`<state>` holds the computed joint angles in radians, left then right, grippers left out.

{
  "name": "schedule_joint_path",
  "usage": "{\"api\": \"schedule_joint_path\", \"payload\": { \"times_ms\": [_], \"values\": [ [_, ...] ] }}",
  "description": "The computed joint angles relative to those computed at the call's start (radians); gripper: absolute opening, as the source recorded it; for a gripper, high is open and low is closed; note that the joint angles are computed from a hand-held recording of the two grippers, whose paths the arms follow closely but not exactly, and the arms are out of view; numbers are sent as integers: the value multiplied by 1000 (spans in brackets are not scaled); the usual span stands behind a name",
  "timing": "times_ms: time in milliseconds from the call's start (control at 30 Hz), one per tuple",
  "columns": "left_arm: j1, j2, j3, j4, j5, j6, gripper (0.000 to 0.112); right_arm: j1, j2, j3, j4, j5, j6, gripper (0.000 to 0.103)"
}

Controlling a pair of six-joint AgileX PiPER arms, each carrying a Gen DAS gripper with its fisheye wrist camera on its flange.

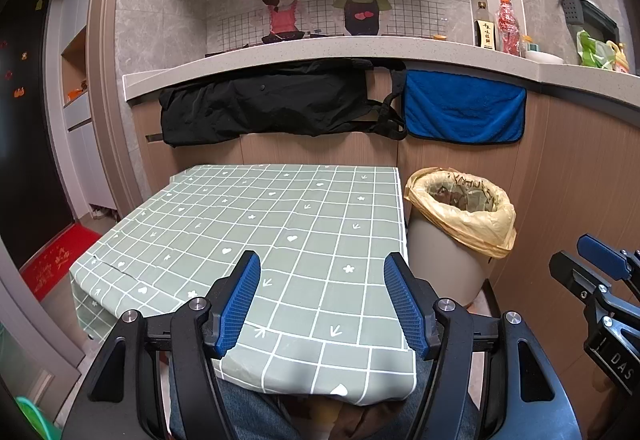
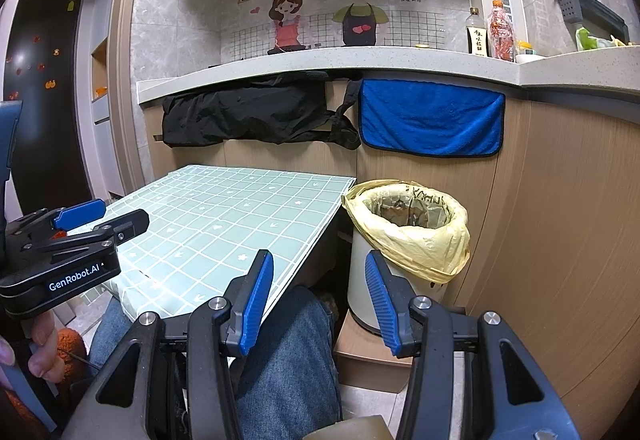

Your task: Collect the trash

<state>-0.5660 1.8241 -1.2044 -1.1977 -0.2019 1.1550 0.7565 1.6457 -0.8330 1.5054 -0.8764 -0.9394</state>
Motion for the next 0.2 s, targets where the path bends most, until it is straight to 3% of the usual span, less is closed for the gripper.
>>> {"api": "schedule_joint_path", "payload": {
  "times_ms": [200],
  "values": [
    [-2, -2, 5, 26, -6, -26, 65, 5, -1, 1, 13, -6, -6, 46]
  ]
}}
